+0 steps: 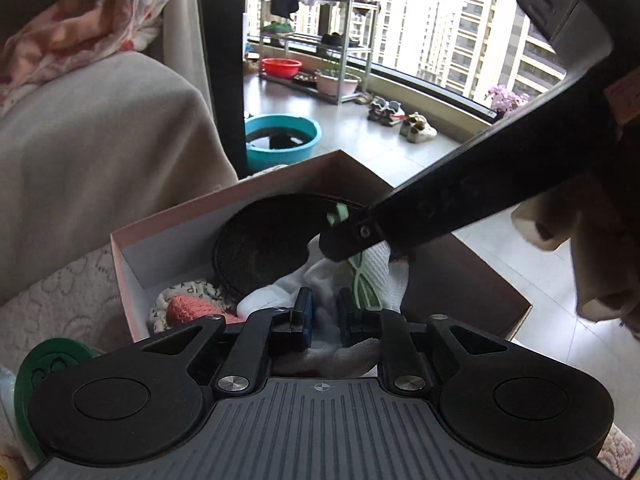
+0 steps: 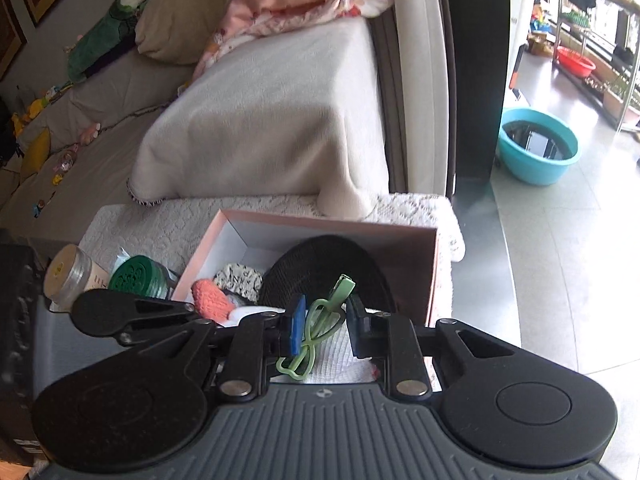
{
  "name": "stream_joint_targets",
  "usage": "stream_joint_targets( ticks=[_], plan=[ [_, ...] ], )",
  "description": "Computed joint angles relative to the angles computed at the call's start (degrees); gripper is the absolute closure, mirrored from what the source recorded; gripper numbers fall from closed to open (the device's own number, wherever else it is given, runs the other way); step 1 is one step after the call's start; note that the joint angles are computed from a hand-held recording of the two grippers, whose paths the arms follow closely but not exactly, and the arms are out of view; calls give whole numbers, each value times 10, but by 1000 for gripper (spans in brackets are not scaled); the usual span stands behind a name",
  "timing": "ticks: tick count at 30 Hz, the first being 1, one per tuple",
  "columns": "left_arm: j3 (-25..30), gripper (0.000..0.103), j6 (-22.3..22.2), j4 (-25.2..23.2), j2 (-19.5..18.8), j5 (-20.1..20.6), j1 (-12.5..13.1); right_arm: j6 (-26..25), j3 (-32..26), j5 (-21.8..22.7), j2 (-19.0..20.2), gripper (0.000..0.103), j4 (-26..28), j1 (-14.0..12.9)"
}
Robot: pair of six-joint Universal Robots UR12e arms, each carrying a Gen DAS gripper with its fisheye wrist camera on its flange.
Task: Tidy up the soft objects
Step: 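Carry the towel and green clip into the pink box and release both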
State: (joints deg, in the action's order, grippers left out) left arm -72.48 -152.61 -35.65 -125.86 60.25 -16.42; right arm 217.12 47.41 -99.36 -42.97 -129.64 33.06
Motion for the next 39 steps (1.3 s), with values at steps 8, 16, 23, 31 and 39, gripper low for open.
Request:
stream_joint_targets(
  ticks=[8,16,23,31,39],
  plan=[
    [-39,85,-1,32,31,-24,12,-4,-9,3,18,82,12,1],
    [-100,84,-7,57,80,26,18,-14,-8,-15,20,83,6,5],
    [-94,80,-20,61,68,-5,22,-21,7,-40,7,73,-19,11],
    [-99,80,-22,79,66,-9,19,-3,16,-2,-1,56,-29,8],
    [-104,80,-33,85,68,-16,22,-7,-43,-52,35,52,50,18]
  ],
)
